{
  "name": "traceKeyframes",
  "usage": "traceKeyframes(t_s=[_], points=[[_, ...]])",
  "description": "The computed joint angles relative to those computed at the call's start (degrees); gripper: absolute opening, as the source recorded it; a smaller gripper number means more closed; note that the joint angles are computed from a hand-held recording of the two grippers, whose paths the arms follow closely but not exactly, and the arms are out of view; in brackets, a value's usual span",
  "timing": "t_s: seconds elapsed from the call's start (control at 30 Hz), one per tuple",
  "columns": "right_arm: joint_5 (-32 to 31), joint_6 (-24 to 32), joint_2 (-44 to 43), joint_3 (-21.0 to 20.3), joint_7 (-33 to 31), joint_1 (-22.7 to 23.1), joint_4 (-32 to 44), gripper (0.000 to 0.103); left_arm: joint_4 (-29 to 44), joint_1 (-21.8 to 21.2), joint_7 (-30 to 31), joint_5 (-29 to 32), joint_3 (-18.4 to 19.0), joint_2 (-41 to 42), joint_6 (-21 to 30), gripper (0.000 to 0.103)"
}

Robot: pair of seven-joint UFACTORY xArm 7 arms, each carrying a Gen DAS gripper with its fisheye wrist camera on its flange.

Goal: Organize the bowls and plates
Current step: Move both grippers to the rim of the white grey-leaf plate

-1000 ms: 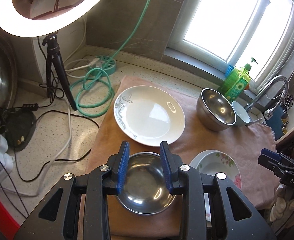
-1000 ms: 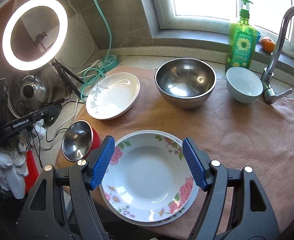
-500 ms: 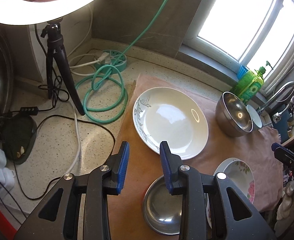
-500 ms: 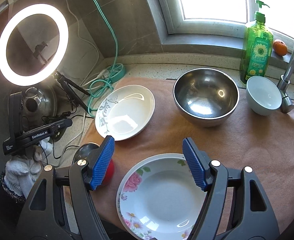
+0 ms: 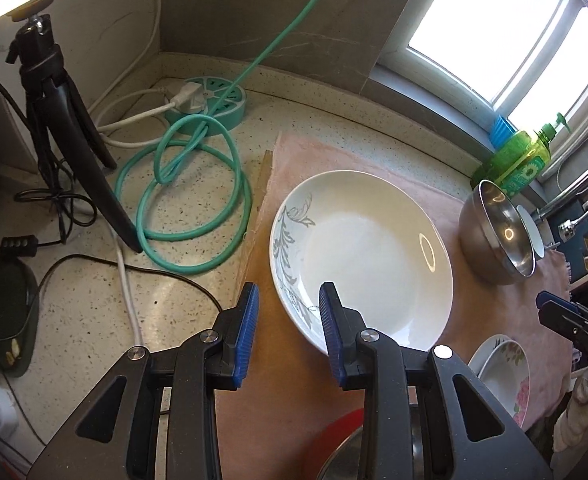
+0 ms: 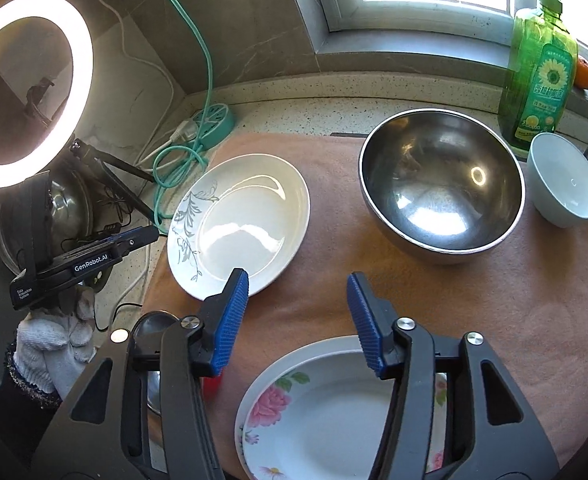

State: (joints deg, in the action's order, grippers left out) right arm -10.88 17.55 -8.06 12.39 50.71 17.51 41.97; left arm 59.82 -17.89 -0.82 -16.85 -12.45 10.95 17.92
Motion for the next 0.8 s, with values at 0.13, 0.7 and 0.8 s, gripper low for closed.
traceKeyframes(t_s=[0.13, 0.7, 0.8], points=[[3.47, -0.7, 3.58, -1.23, -2.47, 0.6, 1.67, 0.036, 2.31, 0.51, 0.62, -0.33, 0.01, 2.38, 0.66, 0.029], [12.57, 0.25, 13.95, -3.32, -11.94, 1.15, 9.51, 0.019, 8.05, 1.16, 1.34, 1.34, -0.9, 8.41, 3.38, 0.019], [12.81, 0.6, 15.02, -3.53, -12.4, 1.15, 10.42, 0.018, 9.04, 0.85, 1.27, 1.93, -0.55, 9.14, 4.03, 0.016]])
